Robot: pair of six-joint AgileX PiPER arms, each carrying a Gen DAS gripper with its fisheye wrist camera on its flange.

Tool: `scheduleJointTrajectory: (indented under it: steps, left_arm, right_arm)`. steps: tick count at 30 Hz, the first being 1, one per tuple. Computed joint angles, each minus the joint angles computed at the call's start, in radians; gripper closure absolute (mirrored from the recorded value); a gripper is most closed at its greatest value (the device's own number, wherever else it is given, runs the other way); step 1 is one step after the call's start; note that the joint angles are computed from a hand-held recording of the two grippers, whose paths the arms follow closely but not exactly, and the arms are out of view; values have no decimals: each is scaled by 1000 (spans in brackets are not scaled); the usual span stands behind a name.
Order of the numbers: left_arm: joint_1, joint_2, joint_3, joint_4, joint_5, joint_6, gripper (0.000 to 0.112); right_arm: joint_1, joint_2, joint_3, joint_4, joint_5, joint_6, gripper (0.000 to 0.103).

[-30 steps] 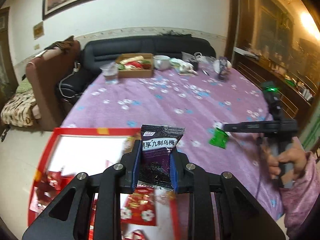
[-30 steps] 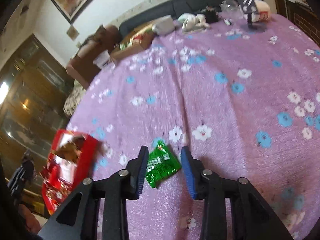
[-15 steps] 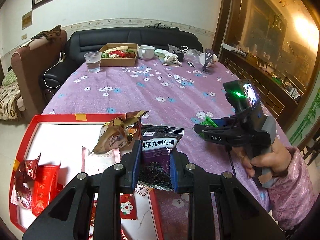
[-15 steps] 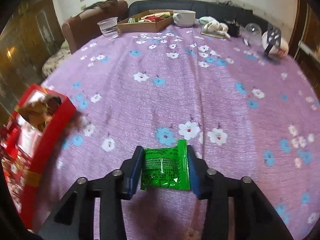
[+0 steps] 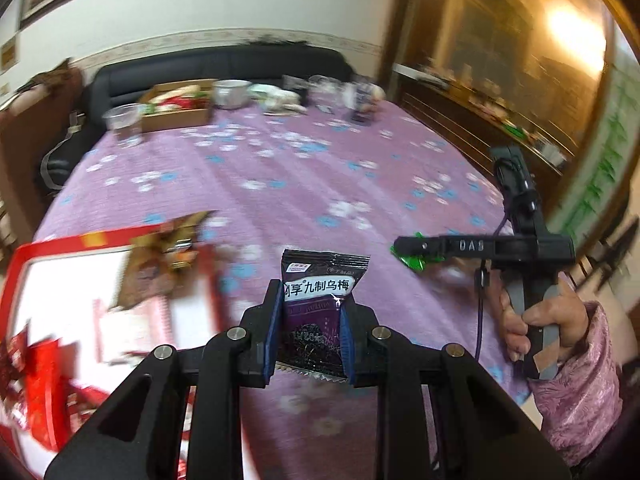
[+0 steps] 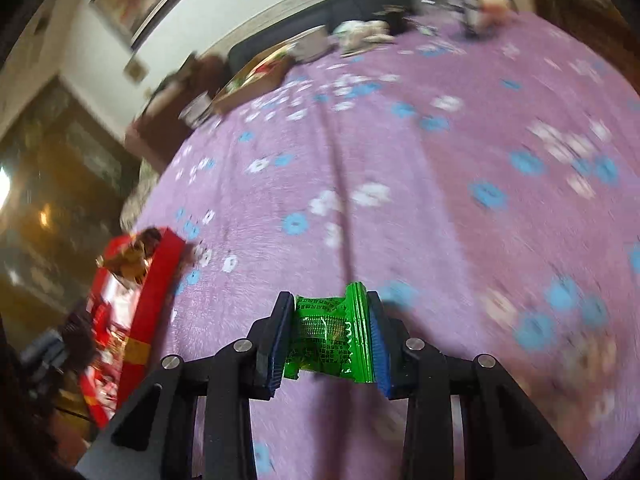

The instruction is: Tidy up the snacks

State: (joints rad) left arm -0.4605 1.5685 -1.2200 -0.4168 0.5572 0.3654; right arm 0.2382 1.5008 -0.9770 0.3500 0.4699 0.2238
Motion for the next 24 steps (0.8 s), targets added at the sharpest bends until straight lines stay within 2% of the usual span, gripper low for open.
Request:
scheduleJointTrajectory:
  steps: [3, 6, 9, 12, 14, 16, 19, 24]
  left_arm:
    - [-40, 35, -41, -31, 30, 56, 90]
    - [-66, 56, -70, -70, 65, 101, 90]
    - [-88, 58, -96, -101, 94, 126, 90]
    - [-123, 22, -91, -90, 82, 114, 90]
    - [-137, -16, -71, -80, 63, 104, 90]
    - [-144, -43, -61, -27, 38, 35, 90]
    - [-139, -63, -68, 62, 28, -92, 90]
    - [-161, 15, -238, 343, 98, -390, 90]
  right_arm:
    - [-76, -103, 118, 93, -27, -31, 67]
    - [-177, -225, 245, 260, -36, -122, 67]
    - [-265, -348, 319, 331, 9, -142, 67]
    - [-304, -480, 349, 302, 37, -81, 67]
    - [-335, -542, 358, 380, 50, -137, 67]
    - [-358, -547, 342, 449, 63, -207, 67]
    - [-382, -469, 258, 572, 111, -371, 67]
    - [-386, -220, 55, 860, 204, -723, 67]
